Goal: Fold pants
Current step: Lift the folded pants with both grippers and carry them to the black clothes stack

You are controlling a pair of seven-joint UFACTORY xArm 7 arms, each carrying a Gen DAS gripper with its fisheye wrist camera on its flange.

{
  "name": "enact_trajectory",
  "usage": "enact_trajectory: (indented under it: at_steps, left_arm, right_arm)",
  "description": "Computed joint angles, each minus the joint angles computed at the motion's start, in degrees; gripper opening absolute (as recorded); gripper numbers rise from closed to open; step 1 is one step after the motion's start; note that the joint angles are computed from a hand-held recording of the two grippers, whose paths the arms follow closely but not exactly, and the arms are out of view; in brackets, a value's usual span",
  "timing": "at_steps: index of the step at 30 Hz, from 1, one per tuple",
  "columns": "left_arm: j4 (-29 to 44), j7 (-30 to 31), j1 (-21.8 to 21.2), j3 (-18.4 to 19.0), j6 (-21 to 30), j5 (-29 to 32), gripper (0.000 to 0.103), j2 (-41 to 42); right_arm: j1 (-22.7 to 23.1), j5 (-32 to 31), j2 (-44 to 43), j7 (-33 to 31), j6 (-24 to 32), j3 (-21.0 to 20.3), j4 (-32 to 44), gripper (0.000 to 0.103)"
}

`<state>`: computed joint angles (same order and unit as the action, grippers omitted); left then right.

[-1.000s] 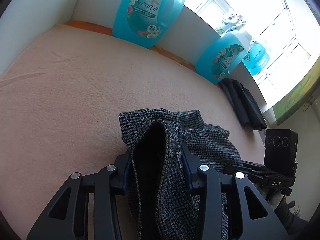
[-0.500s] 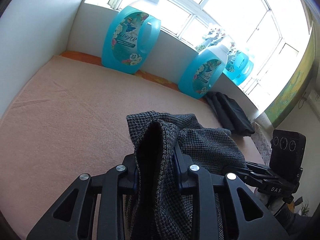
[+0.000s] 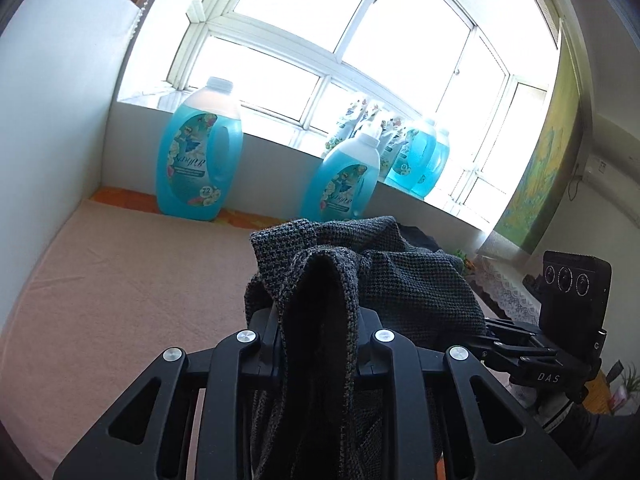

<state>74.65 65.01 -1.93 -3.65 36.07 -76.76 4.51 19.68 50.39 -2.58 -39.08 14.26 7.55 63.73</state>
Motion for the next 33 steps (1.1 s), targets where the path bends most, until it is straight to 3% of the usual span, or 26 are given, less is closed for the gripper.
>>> enact_trajectory:
  at_steps: [8, 22, 29, 33]
  left_arm:
    - [-0.6, 3.5, -2.1, -0.8, -0.7, -3.6, 0.021, -2.2]
    - [5.4, 5.7, -7.1, -3.5, -1.3, -5.7, 0.02, 0.2]
    - [14.0, 3.6, -10.4, -7.0, -3.3, -2.0, 0.02, 5.4]
    - [22.0, 0.1, -12.8, -9.5, -5.7, 3.6, 0.02, 10.3]
  right_arm:
    - [1.7, -6.8, -6.8, 3.4, -4.5, -2.2, -5.6, 0.02]
    - [0.7, -24.2, -18.1, 16.7, -8.1, -7.6, -14.1, 0.02]
    - [-0.1, -29.6, -22.0, 19.6, -10.5, -13.0, -16.1, 0.02]
    - [0.2, -31.3, -22.7, 19.2, -11.3, -17.2, -15.1, 0.02]
